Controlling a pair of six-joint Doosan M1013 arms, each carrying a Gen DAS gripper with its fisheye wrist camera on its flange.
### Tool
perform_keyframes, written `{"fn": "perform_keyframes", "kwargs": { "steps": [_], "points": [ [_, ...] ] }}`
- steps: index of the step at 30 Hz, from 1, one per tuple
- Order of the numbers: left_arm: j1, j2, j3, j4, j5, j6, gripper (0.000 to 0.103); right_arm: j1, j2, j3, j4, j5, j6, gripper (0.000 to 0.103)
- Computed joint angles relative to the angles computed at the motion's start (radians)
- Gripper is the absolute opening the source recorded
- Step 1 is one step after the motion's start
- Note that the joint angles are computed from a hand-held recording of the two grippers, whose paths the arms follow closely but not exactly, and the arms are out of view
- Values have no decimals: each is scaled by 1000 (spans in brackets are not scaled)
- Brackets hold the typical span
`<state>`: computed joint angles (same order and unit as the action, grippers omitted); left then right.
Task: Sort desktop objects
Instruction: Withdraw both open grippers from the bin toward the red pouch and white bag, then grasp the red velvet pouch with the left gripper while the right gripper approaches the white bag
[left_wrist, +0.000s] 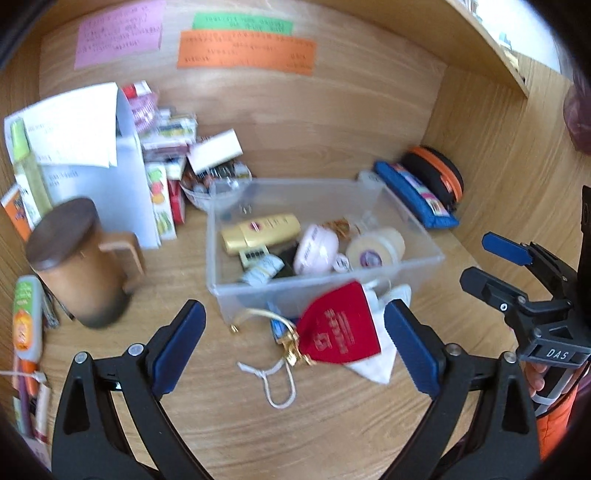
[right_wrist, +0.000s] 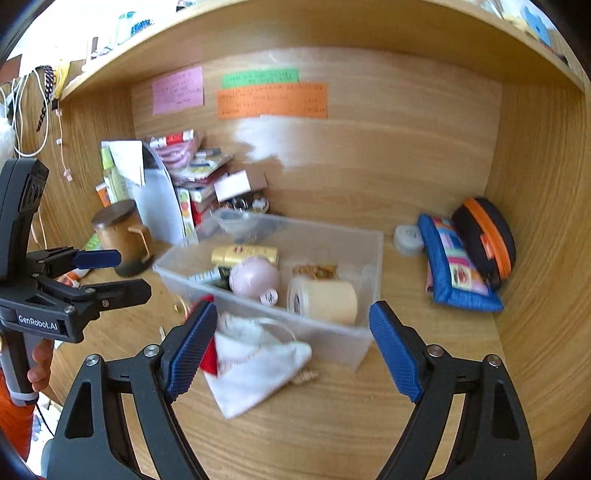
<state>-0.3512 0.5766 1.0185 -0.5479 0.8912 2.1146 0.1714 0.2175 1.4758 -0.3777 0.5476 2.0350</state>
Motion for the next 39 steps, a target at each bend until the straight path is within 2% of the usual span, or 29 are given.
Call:
{"fn": "perform_keyframes", "kwargs": {
  "steps": [5,11,17,19,21,23,27,35,39],
  "points": [
    [-1,15,14,-62,40,31,98,-12,-11,34,43,13,-22,82],
    [-16,47,-4,-33,81,-14,98,-29,-13,60,146,22,-98,82],
    [-23,63,-17,-6,81,-44,98,-34,7,67,201,50,-149,82],
    [-24,67,-22,0,79,-40,90,-36,16,64,217,62,-164,82],
    [-22,83,-46,-22,120,-27,68,-38,20,64,231,67,-175,82],
    [-20,86,-51,-40,128,-10,64,-40,24,62,245,72,-187,82],
    [-18,74,-31,-53,105,31,49,-48,31,53,313,78,-246,82],
    [9,39,27,-127,82,79,36,-23,66,-5,327,99,-322,82],
    [30,17,59,-155,62,105,35,-11,95,-41,353,122,-375,82]
  ]
}}
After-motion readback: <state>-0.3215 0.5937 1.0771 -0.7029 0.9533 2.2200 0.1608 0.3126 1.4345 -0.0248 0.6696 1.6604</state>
